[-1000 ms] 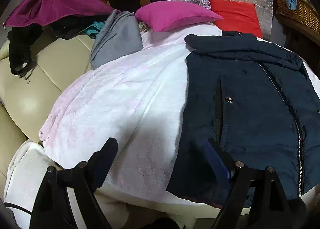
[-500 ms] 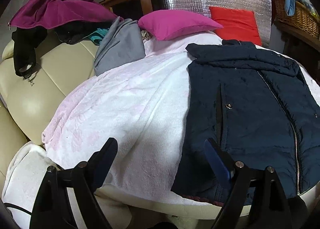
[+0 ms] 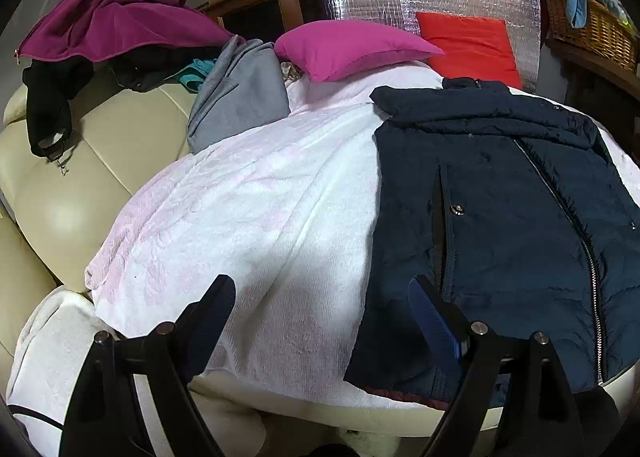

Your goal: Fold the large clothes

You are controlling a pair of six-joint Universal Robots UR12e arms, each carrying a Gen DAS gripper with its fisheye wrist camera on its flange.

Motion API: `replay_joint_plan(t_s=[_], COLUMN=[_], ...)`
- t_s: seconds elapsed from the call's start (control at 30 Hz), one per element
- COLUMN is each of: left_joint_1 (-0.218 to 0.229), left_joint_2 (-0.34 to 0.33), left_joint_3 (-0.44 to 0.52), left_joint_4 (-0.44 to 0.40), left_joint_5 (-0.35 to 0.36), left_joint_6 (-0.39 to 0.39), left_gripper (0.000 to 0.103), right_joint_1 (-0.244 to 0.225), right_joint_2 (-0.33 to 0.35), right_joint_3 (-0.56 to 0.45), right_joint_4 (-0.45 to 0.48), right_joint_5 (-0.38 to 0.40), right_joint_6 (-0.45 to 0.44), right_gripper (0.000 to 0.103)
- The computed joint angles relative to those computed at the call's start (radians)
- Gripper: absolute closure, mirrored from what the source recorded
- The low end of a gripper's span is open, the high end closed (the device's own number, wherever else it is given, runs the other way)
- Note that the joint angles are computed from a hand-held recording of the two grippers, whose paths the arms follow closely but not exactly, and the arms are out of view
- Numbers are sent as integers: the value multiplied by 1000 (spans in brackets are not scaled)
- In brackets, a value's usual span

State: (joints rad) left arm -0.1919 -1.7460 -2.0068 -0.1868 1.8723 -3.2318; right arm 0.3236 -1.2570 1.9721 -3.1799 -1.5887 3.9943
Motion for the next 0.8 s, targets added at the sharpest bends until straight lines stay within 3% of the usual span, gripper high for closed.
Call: replay_joint_plan(t_s=[0.13,0.33,0.47,0.63,0.8], left_joint_1=[3,37,55,34,32], left_joint_2=[-2,-7,-8,-9,-20], left_joint_3=[7,42,50,43,62], left_joint_4=[-36,-219,-267,-225,-272], left_joint_5=[-17,-144,-192,-120,-103], left_joint_6=[8,-34,-66,-69,-61], left_gripper=[15,15,15,15,15], right_joint_1=[-3,-14,-19,-18,-2], right_joint_2=[-1,-3,-6,-11,-14], right_joint_3=[11,36,52,58,39], right_joint_4=[1,-7,-23,-43,-36], right_joint_5=[-2,3,12,8,-22], right_joint_6=[15,61,83,91,57], right_gripper=[32,32,32,32,31])
